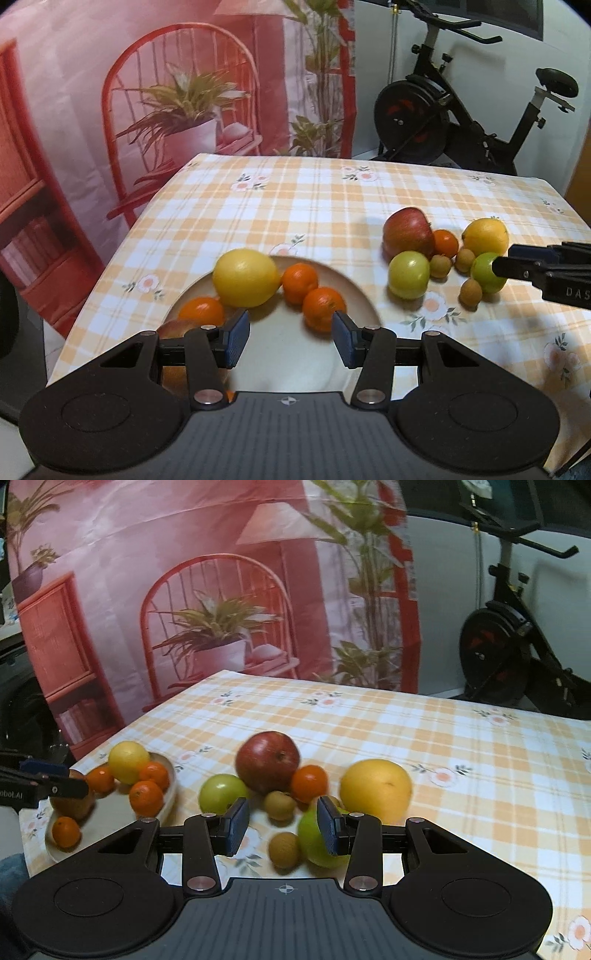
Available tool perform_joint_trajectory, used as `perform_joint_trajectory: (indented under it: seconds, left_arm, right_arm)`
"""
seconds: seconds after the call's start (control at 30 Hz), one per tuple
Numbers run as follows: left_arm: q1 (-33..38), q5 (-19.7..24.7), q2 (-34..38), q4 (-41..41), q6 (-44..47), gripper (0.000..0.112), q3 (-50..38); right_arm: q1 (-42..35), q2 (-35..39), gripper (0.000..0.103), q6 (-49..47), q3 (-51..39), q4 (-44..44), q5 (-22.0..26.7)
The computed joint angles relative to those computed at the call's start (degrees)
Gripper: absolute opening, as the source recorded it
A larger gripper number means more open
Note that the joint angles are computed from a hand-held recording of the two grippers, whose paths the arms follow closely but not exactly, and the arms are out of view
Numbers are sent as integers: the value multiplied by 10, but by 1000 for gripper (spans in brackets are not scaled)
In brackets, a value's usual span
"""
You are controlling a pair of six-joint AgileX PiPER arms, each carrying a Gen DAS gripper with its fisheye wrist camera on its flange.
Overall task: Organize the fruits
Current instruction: 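Withdraw both tools from the plate toward the remaining fruit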
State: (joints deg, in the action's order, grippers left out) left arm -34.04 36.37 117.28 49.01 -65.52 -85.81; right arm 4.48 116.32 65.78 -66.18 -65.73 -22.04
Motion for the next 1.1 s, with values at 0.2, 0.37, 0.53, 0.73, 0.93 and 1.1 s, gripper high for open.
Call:
perform_joint_trajectory:
  seconds: [0.2,0.37,0.53,0.73,0.93,1.1]
  left_arm:
    - [-3,0,23,-13,35,52,-45]
    - [-3,-1,50,-37,76,52,-91]
    - [-4,-4,73,-66,114,52,-128]
    - [0,-12,93,-97,159,52,-160]
    - [7,-31,114,-118,175,52,-190]
    - [8,-60,110,-99,138,52,-174]
  right_arm:
    - [-19,-6,38,-24,20,26,-6]
    - [-29,-5,38,-39,31,43,-12]
    - [-37,-4,38,-61,43,73,-18]
    - [-42,-5,38,-83,52,104,-20]
    - [-42,-2,38,-63,40,78,-9]
    - [-36,-5,38,-7,25,8,12]
